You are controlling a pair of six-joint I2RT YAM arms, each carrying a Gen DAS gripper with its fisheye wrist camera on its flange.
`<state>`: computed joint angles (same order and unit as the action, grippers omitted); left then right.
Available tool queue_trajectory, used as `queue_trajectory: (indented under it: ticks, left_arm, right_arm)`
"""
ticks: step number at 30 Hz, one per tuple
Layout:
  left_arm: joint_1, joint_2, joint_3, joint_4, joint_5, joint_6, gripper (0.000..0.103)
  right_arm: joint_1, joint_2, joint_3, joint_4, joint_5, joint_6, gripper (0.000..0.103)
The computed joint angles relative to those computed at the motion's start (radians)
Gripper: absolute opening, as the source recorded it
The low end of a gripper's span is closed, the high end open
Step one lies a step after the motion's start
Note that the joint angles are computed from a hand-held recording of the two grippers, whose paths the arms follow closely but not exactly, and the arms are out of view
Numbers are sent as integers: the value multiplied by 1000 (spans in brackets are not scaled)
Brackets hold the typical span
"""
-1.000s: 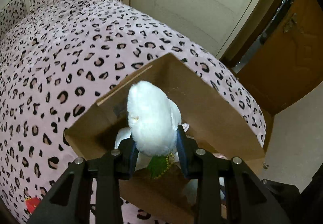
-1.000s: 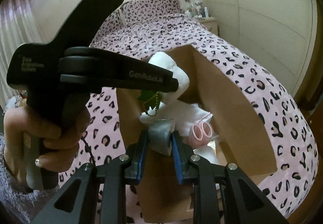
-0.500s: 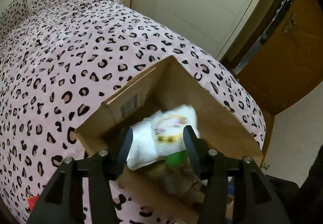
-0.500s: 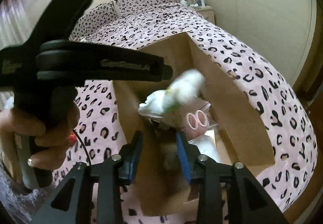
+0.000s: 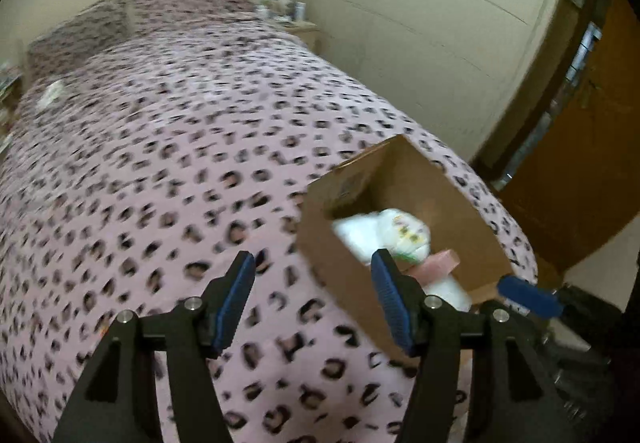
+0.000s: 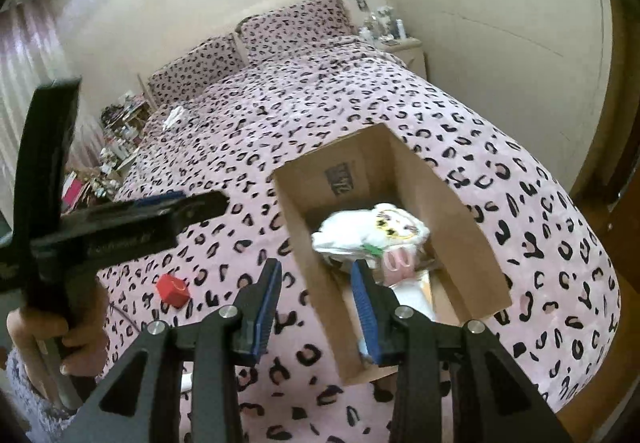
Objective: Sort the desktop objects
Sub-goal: 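Move both empty tools back over the red box and white tube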
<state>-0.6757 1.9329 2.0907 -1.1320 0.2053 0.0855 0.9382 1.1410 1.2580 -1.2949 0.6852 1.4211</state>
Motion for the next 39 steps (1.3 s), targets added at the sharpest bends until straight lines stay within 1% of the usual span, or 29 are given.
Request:
queue_trajectory:
  ticks: [3, 6, 8, 11, 15, 17, 23, 25, 27, 30, 34, 39]
  left_arm:
    - [67, -123, -175, 52, -11, -1, 62]
    - [134, -222, -313, 88, -30, 6, 62]
    - [179, -277, -378, 100, -46, 21, 62]
    - [249, -341, -454, 115, -44, 45, 62]
    - [326, -388, -505, 117, -37, 77, 62]
    - [356, -410, -529, 121, -47, 95, 62]
    - [449, -458, -587, 130, -34, 132, 63]
    - [475, -473, -605, 133, -25, 141, 65]
    - [505, -486, -621, 132, -16, 156, 68]
    - [535, -501, -646, 144, -24, 172, 68]
    - [607, -508, -679, 140, 23, 200, 68]
    - [696, -511, -758, 165, 35, 248, 68]
  right_arm:
    - [27, 43, 25, 31, -10, -2, 37]
    - [43, 97, 51, 86, -23, -38, 37]
    - [44, 137, 72, 118, -36, -69, 37]
    - [50, 204, 120, 160, -56, -113, 37]
    - [54, 285, 180, 215, -78, -179, 37]
    - [54, 317, 203, 240, -91, -200, 37]
    - [54, 415, 280, 294, -129, -254, 37]
    - [54, 446, 305, 305, -141, -269, 37]
    - [54, 474, 324, 321, -155, -276, 37]
    - [63, 512, 344, 347, -171, -283, 37]
    - [76, 573, 389, 352, -193, -284, 37]
    - [92, 640, 415, 365, -222, -277, 37]
